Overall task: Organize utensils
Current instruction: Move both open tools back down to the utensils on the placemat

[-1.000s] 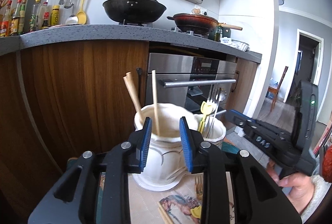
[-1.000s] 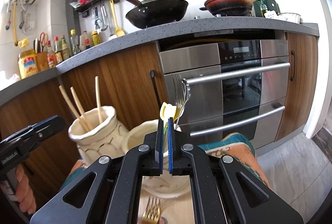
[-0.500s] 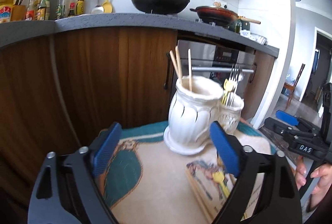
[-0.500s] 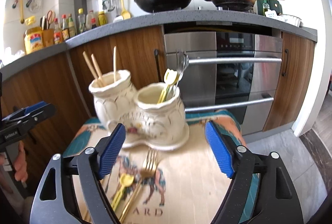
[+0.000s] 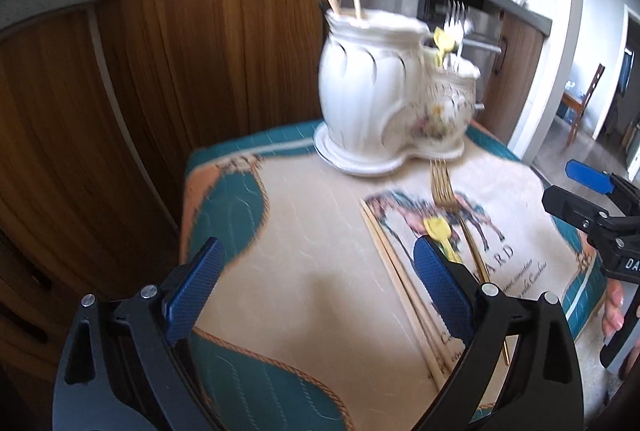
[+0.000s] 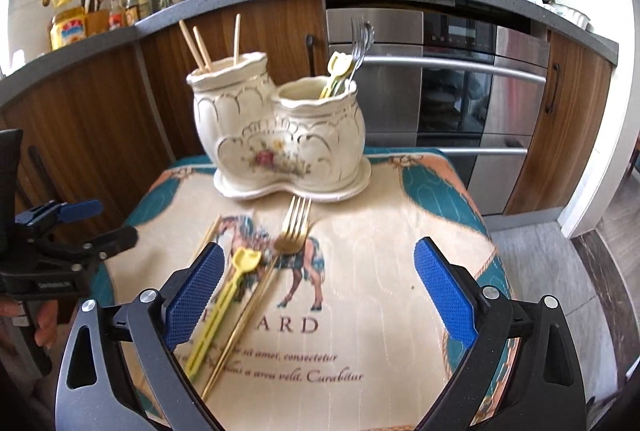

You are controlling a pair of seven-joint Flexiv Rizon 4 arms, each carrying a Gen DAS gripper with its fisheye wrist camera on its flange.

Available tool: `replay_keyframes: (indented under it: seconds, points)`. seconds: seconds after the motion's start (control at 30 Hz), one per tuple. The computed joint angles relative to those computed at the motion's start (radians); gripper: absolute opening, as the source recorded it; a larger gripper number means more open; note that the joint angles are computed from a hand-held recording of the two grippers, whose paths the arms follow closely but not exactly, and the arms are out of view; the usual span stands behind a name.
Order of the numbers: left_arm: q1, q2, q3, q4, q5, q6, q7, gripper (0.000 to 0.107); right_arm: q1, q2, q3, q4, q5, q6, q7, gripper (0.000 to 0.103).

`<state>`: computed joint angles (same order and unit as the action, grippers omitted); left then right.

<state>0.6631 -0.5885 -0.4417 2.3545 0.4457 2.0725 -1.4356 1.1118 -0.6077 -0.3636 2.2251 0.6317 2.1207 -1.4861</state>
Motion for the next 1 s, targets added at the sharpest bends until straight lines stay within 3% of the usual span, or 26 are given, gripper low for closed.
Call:
replay_keyframes:
  seconds: [0.2, 0.47, 0.53, 0.8, 0.87, 1.0]
  points:
    - [-0.041, 0.000, 0.006, 0.015, -0.040, -0.080, 0.040, 0.092, -0.001, -0.005, 0.009, 0.009, -0.010, 0.000, -0.006, 0.096]
    - [-0.115, 0.014, 0.036, 0.035, -0.145, -0.148, 0.122, 0.072, -0.052, -0.005, 0.057, 0.012, -0.030, 0.017, 0.003, 0.096]
    - [-0.163, 0.022, 0.071, 0.032, -0.177, -0.160, 0.141, 0.064, -0.058, -0.004, 0.062, 0.012, -0.029, 0.017, 0.002, 0.096]
    - [-0.171, 0.042, 0.061, 0.036, -0.240, -0.203, 0.181, 0.052, -0.074, -0.002, 0.076, 0.011, -0.029, 0.020, -0.003, 0.096]
    - [-0.139, 0.049, 0.017, 0.039, -0.257, -0.247, 0.191, 0.042, -0.076, 0.000, 0.079, 0.011, -0.032, 0.015, -0.005, 0.096]
    - [-0.208, 0.073, 0.054, 0.041, -0.309, -0.276, 0.224, 0.028, -0.076, -0.003, 0.078, 0.009, -0.042, 0.005, -0.008, 0.096]
